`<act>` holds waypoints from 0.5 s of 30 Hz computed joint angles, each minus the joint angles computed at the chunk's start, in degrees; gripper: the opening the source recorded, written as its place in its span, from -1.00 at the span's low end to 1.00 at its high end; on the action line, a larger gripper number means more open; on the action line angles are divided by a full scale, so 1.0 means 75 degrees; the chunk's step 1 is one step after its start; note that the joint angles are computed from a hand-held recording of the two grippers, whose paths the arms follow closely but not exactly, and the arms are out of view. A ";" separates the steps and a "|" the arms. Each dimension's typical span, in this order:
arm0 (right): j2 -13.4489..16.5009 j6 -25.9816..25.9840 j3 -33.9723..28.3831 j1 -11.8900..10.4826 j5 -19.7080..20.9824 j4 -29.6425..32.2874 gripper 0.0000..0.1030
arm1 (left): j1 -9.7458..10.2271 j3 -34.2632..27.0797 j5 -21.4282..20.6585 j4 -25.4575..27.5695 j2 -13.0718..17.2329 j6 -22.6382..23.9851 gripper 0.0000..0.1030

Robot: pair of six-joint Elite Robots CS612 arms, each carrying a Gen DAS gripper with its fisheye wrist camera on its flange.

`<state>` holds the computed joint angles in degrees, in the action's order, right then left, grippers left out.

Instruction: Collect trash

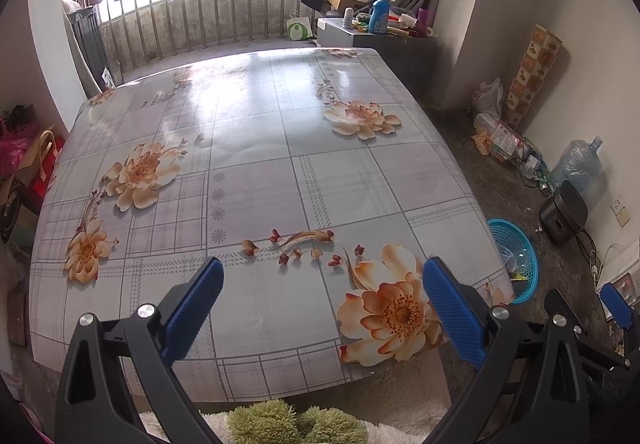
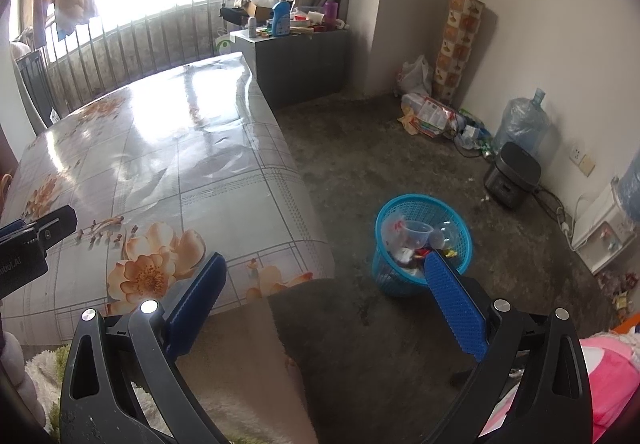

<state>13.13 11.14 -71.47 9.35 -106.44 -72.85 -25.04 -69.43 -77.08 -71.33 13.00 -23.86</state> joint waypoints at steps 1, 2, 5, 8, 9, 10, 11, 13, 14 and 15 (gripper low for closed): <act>0.0001 -0.0009 -0.0001 0.0000 -0.0001 0.0000 0.85 | -0.0002 -0.0008 -0.0003 -0.0006 0.0004 0.0029 0.90; 0.0002 0.0000 0.0001 0.0007 -0.0019 0.0003 0.85 | -0.0007 -0.0018 -0.0002 -0.0015 0.0009 0.0059 0.90; -0.0019 -0.0035 0.0028 0.0004 -0.0058 0.0007 0.85 | -0.0028 -0.0018 0.0015 -0.0035 0.0012 0.0203 0.90; -0.0068 -0.0068 0.0103 -0.0004 -0.0110 -0.0002 0.85 | -0.0054 0.0017 0.0002 -0.0044 -0.0001 0.0403 0.90; -0.0082 -0.0097 0.0127 -0.0009 -0.0130 -0.0003 0.85 | -0.0067 0.0014 -0.0008 -0.0064 0.0003 0.0477 0.90; -0.0096 -0.0131 0.0149 -0.0014 -0.0156 -0.0007 0.85 | -0.0071 0.0027 -0.0015 -0.0080 -0.0001 0.0547 0.90; -0.0107 -0.0161 0.0165 -0.0016 -0.0181 -0.0010 0.85 | -0.0072 0.0030 -0.0023 -0.0091 0.0000 0.0617 0.90; -0.0133 -0.0198 0.0196 -0.0024 -0.0213 0.0001 0.85 | -0.0086 0.0029 -0.0040 -0.0100 0.0006 0.0750 0.90; -0.0134 -0.0206 0.0194 -0.0028 -0.0212 0.0001 0.85 | -0.0089 0.0033 -0.0053 -0.0089 0.0006 0.0794 0.90; -0.0146 -0.0213 0.0213 -0.0035 -0.0203 -0.0005 0.85 | -0.0083 0.0039 -0.0075 -0.0086 0.0003 0.0820 0.90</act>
<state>12.03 9.55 -69.87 9.09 -107.97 -72.89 -25.66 -69.13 -77.64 -71.97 13.02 -17.71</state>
